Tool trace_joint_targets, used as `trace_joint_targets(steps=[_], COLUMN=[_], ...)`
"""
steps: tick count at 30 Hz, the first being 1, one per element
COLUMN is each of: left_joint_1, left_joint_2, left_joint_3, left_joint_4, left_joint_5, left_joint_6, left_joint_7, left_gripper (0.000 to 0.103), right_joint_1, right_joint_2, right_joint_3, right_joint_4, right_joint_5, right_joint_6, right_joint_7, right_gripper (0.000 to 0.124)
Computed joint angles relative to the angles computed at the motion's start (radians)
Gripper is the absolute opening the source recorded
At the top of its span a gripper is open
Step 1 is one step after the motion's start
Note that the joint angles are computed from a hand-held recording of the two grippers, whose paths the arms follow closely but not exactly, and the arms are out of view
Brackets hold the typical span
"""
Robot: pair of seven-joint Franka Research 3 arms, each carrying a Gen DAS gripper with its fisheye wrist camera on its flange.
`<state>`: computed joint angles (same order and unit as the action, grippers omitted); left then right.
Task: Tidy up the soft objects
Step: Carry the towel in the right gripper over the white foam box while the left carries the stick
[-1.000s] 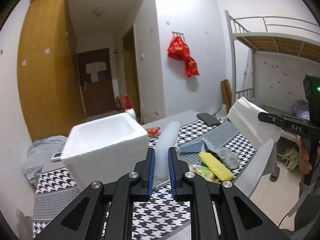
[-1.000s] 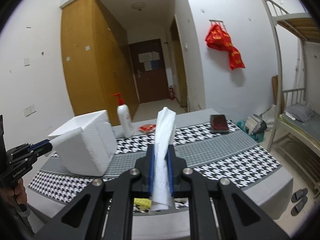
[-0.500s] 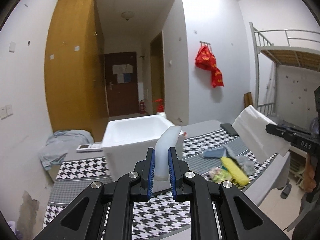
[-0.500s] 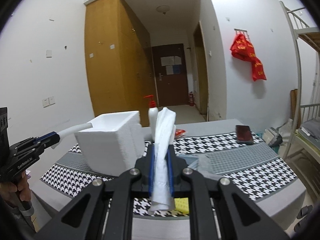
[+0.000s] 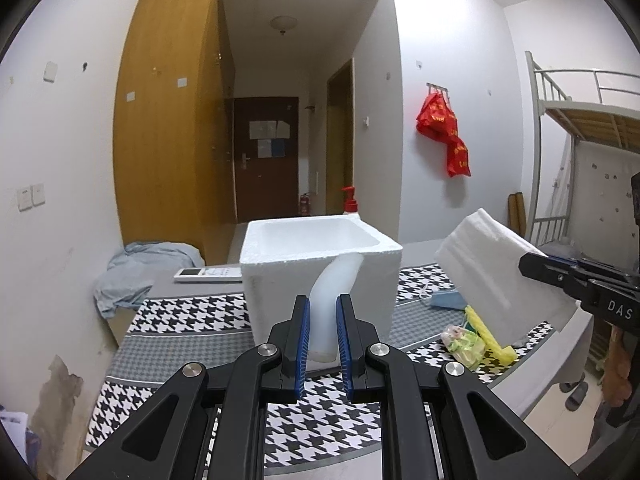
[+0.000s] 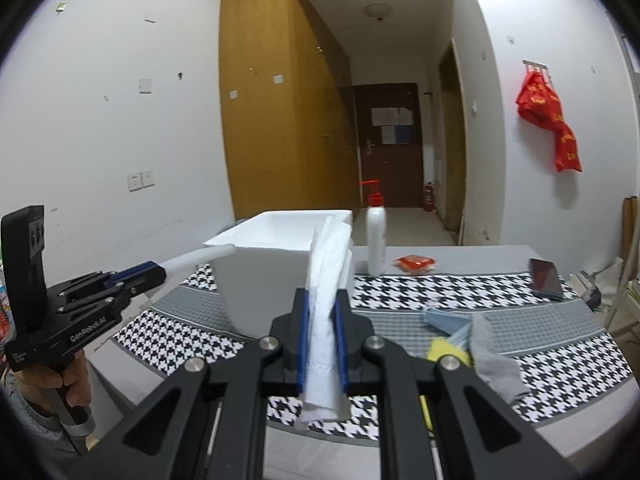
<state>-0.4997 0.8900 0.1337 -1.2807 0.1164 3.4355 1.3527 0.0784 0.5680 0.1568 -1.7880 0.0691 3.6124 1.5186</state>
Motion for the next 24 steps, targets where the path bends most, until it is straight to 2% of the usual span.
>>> trace_joint_targets(steps=[7, 12, 16, 24], left_joint_1=[0.006, 0.014, 0.027, 0.015], left_joint_2=[-0.015, -0.008, 0.002, 0.017], left_joint_3=[-0.001, -0.011, -0.023, 0.003], left_joint_4=[-0.022, -0.005, 0.027, 0.096], left_joint_5=[-0.021, -0.02, -0.01, 0.014], left_joint_6=[0.02, 0.01, -0.012, -0.066], left_joint_7=[0.002, 0.004, -0.006, -0.048], left_gripper=[0.015, 0.015, 0.015, 0.015], right_joint_1=[-0.034, -0.094, -0.098, -0.134], right_joint_2=[0.038, 0.067, 0.08, 0.1], right_joint_3=[0.052, 0.125, 0.135, 0.185], right_joint_4=[0.068, 0.112, 0.146, 0.205], right_joint_5=[-0.074, -0.157, -0.159, -0.167], right_joint_6=[-0.042, -0.078, -0.103, -0.141], right_joint_7=[0.012, 0.037, 0.029, 0.005], right_gripper=[0.015, 0.015, 0.015, 0.015])
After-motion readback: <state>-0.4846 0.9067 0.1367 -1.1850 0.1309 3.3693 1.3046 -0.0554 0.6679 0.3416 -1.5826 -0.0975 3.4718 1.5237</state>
